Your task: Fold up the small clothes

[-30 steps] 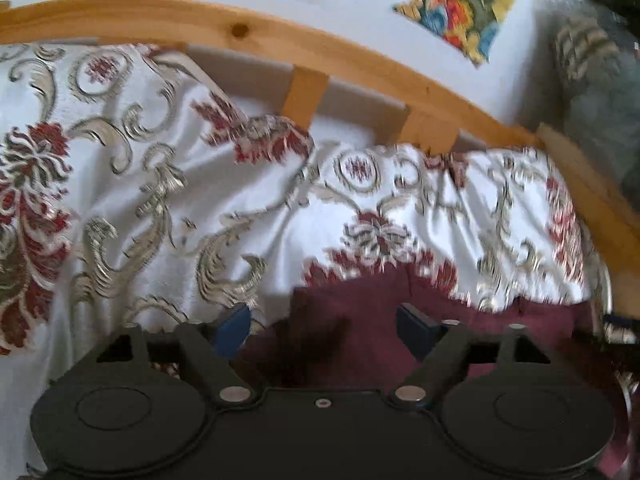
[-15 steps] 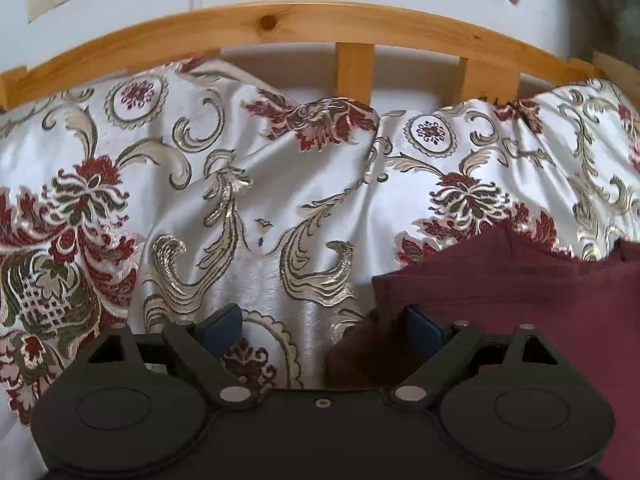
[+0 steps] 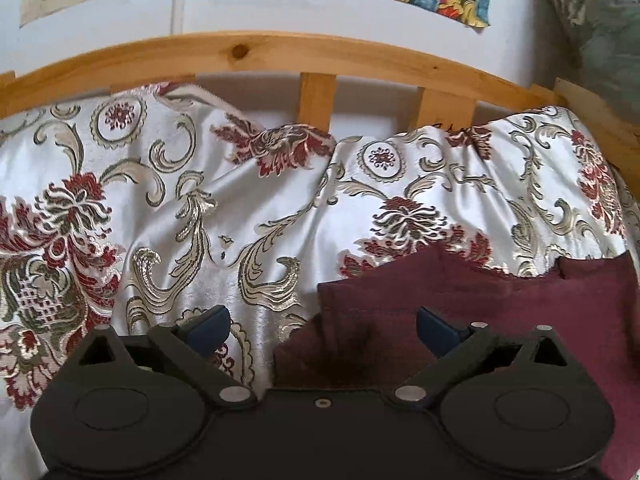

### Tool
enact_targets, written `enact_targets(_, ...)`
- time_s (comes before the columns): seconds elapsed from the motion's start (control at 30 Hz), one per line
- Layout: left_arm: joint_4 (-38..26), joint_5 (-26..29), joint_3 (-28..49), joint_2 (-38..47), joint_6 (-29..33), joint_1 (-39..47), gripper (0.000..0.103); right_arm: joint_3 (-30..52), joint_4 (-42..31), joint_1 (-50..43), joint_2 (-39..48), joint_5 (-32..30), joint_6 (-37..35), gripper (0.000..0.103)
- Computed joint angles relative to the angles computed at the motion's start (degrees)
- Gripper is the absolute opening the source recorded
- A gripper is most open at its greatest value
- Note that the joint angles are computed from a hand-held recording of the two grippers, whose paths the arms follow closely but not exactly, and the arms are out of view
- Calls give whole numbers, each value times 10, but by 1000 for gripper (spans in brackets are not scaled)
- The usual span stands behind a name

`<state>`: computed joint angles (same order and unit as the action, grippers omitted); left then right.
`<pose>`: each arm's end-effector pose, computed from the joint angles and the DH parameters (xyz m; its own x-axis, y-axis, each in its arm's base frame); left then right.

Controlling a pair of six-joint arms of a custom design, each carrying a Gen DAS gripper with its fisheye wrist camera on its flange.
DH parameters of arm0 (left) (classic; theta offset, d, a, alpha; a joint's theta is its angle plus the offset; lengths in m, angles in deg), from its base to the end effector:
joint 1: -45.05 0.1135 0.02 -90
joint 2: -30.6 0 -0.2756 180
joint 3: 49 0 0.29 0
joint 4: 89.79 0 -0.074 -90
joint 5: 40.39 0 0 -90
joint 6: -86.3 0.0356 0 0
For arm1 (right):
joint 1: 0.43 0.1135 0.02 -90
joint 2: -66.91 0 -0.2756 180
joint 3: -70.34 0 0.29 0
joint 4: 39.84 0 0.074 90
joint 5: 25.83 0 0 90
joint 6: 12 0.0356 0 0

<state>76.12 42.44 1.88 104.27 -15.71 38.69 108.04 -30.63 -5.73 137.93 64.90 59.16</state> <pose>0.2960 -0.0285 0.2000 -0.5856 -0.1425 -0.7980 -0.1137 0.9891 -0.0932 0.2715 -0.0256 0.1700 -0.4185 -0.2855 -0.8622 -0.0330 0.9535 -0.2997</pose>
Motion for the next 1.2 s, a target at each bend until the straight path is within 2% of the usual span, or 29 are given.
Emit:
enact_targets(0.17,-37,-4,-18,-60,-13,-20,102,-82,-32,-3,-145,-28,-1,103)
enact_targets(0.3,-93,-10,-39,-129,-28,-37,102,-138,-99,26,-284,-27,20,103)
enact_targets(0.4,-149,1,-60,-200,-76,-49,102,-174,-162,60,-382,-14,37,103)
enact_targets(0.5,-207,41,-76,-264,-141,-61,102,-194,-212,94,-442,9,55,103)
enact_targets(0.63,-252,60,-127,-359,-225,-101,102,-206,-205,119,-438,29,70,103)
enact_targets(0.7,-263,68,-149,-381,-262,-119,102,-209,-196,122,-426,34,71,103)
enact_targets(0.77,-259,108,-171,-386,-292,-114,102,-210,-188,118,-413,31,71,103)
enact_targets(0.97,-166,197,-187,-274,-324,-91,102,-214,-160,101,-374,7,70,103)
enact_targets(1.07,-105,175,-195,-227,-344,-99,102,-207,-130,95,-328,0,55,103)
enact_targets(1.2,-59,134,-204,-217,-365,-112,102,-195,-82,98,-276,-3,63,103)
